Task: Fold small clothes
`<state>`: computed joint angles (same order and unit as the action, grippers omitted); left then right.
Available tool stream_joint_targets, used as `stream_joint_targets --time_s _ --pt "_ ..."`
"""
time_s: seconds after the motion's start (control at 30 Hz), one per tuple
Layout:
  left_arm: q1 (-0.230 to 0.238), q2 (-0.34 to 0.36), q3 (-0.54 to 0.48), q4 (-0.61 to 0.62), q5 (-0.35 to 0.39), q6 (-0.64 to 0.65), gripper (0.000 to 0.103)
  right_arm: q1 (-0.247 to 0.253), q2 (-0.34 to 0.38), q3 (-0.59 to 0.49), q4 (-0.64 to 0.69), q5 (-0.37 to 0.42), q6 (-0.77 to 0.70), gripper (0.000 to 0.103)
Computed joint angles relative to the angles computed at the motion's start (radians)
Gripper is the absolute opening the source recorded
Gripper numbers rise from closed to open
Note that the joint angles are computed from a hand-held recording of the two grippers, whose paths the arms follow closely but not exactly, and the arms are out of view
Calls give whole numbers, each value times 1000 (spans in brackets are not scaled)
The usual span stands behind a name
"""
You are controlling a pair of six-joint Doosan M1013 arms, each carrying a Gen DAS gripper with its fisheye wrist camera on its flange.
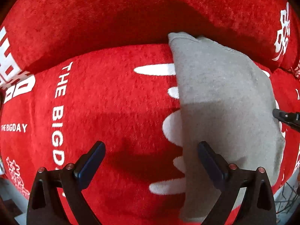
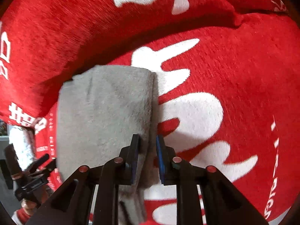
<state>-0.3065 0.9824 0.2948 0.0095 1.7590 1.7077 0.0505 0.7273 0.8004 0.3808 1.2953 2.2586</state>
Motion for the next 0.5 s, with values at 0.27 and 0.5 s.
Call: stream_joint_targets --time_s 0.27,0.5 --pt "4 -34 52 -52 29 38 99 9 -124 212 227 -101 -55 60" --pt "-2 -112 240 -13 -92 15 103 49 -102 194 118 -11 -60 13"
